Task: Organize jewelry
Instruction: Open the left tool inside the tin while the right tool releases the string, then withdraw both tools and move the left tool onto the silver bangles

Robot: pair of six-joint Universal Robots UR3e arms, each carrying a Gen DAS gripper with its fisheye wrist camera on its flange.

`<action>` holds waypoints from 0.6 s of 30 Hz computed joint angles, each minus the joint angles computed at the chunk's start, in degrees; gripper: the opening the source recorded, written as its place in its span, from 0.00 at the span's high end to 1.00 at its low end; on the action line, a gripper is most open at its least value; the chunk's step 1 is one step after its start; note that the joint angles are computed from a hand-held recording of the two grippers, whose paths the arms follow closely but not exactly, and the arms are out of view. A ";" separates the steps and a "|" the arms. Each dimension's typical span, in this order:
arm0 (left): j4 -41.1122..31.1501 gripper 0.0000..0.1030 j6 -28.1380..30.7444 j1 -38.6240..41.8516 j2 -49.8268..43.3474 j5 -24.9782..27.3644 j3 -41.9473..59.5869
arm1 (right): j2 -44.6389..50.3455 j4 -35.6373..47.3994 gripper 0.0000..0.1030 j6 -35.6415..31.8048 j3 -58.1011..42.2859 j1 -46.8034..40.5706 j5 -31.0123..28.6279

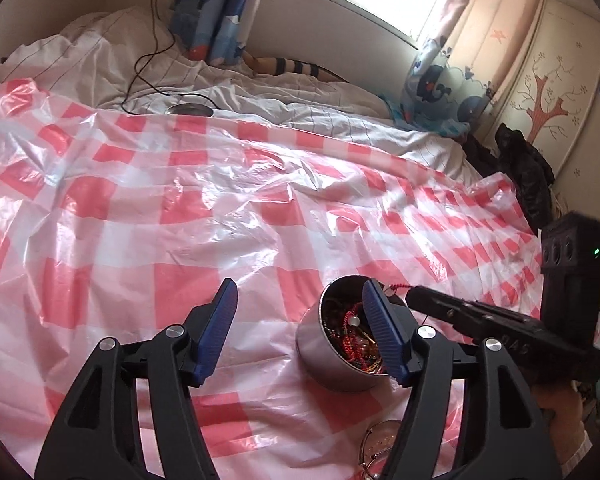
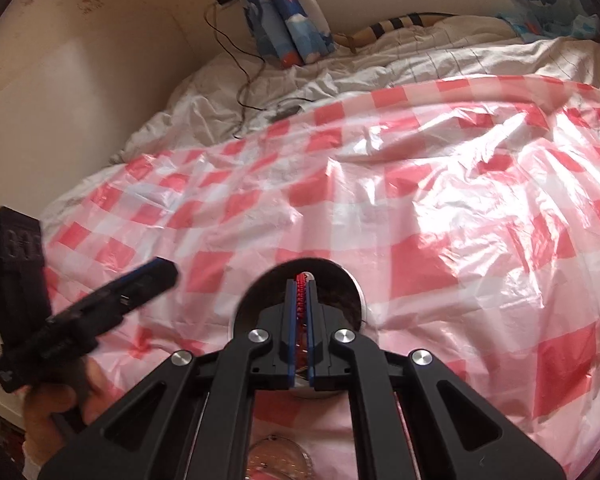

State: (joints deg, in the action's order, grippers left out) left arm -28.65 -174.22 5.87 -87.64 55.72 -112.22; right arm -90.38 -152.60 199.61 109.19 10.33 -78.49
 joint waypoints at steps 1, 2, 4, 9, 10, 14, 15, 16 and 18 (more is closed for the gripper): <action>-0.47 0.39 -0.13 0.39 0.19 0.00 -0.07 | 0.54 1.10 0.95 -0.36 -0.47 0.66 -1.81; -0.76 0.39 -0.13 0.56 0.28 0.07 -0.11 | 1.05 2.27 0.95 -0.60 -1.14 1.37 -3.53; -1.21 0.39 0.19 0.35 0.21 0.35 -0.06 | 1.44 3.01 0.72 -1.28 -1.22 1.67 -3.88; -1.34 0.38 1.54 -1.80 0.25 2.12 -0.18 | 2.57 1.28 0.65 -2.57 -1.31 4.28 -5.74; -1.16 0.37 1.74 -2.28 0.49 2.79 -0.45 | 2.01 -0.24 0.65 -1.80 -0.35 4.15 -5.85; -0.46 0.34 1.81 -3.52 0.89 4.51 -1.01 | -1.10 -2.30 0.65 -0.84 1.87 2.81 -6.97; -0.38 0.33 1.93 -3.76 0.94 4.91 -1.08 | -1.64 -2.24 0.65 -0.76 2.31 2.68 -7.89; -0.24 0.32 2.03 -4.10 0.94 5.39 -1.12 | -1.71 -1.69 0.65 -0.64 2.26 2.79 -9.33; 0.03 0.31 2.30 -4.70 1.06 6.07 -1.31 | -1.55 -0.44 0.65 -0.57 2.48 2.72 -11.29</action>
